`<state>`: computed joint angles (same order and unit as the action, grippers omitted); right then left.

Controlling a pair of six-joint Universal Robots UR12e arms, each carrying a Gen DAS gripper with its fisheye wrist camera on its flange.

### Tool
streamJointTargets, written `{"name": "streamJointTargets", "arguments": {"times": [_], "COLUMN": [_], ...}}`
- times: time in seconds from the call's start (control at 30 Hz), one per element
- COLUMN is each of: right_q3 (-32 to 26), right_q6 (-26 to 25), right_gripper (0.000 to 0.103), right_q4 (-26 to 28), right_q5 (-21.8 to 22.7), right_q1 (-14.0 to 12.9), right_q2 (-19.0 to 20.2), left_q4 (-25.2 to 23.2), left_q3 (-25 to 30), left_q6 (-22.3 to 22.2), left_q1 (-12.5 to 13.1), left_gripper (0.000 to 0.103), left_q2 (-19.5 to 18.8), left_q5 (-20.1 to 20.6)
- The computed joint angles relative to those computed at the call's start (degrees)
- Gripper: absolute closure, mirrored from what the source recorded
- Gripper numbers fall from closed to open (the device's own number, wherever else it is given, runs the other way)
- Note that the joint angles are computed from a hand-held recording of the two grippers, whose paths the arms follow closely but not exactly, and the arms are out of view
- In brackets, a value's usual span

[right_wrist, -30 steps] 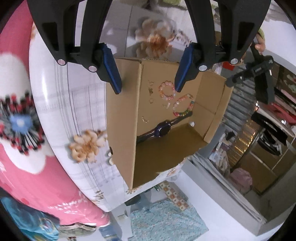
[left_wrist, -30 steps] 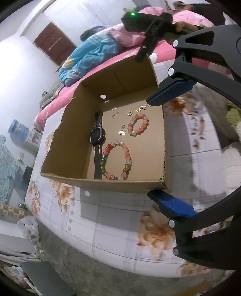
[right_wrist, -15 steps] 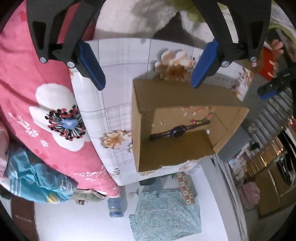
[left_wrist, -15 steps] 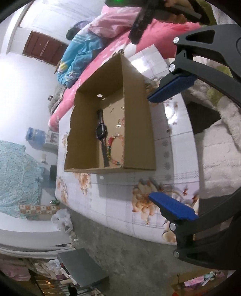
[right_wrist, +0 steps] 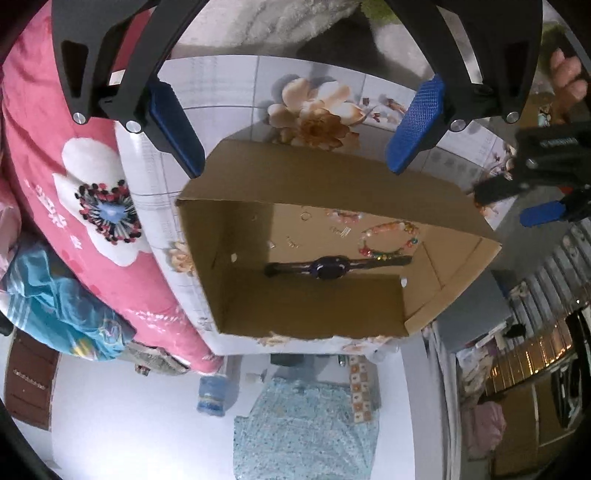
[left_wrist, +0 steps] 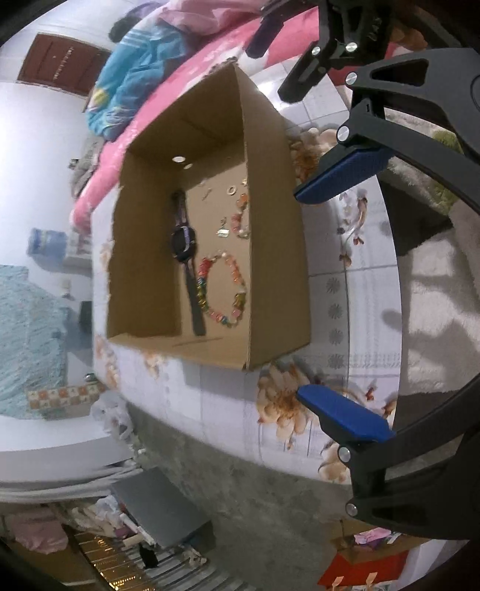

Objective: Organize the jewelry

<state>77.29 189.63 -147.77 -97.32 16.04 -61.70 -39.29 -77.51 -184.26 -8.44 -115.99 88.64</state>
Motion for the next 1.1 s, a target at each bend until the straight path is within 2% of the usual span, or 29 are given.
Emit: {"name": "streamJointTargets", "arguments": {"times": [0.13,0.2,0.37,0.73,1.1], "right_q3": [-0.7,-0.9,-1.6,-1.8,-2.1], "right_q6": [2.9,3.5,3.7,6.0,5.0], "right_gripper": [0.007,0.007,0.007,0.007,0.007], "right_q4": [1.9,2.5,3.3,4.8,5.8], "right_q5": [3.0,3.0,3.0,3.6,2.8], "right_q1": [-0.4,-0.4,-0.3,-0.7,-0.6], "right_q2": [0.2,0.4,0.8,1.1,1.2], "left_q4": [-2.9,-3.7,-5.3,-6.1,-6.0], "left_q3": [1.3,1.6,2.6,3.5,3.8], "left_q6": [-2.5,-3.2,-2.5,-2.7,-3.0], "left_q1": [-0.1,0.0,-0.8,-1.4,-1.5], "left_gripper": [0.008,0.008,0.008,0.008,0.008], "left_q2": [-0.9,-1.1,-1.6,-2.2,-2.6], "left_q5": [-0.6,-1.7,-0.2,2.2,3.0]}}
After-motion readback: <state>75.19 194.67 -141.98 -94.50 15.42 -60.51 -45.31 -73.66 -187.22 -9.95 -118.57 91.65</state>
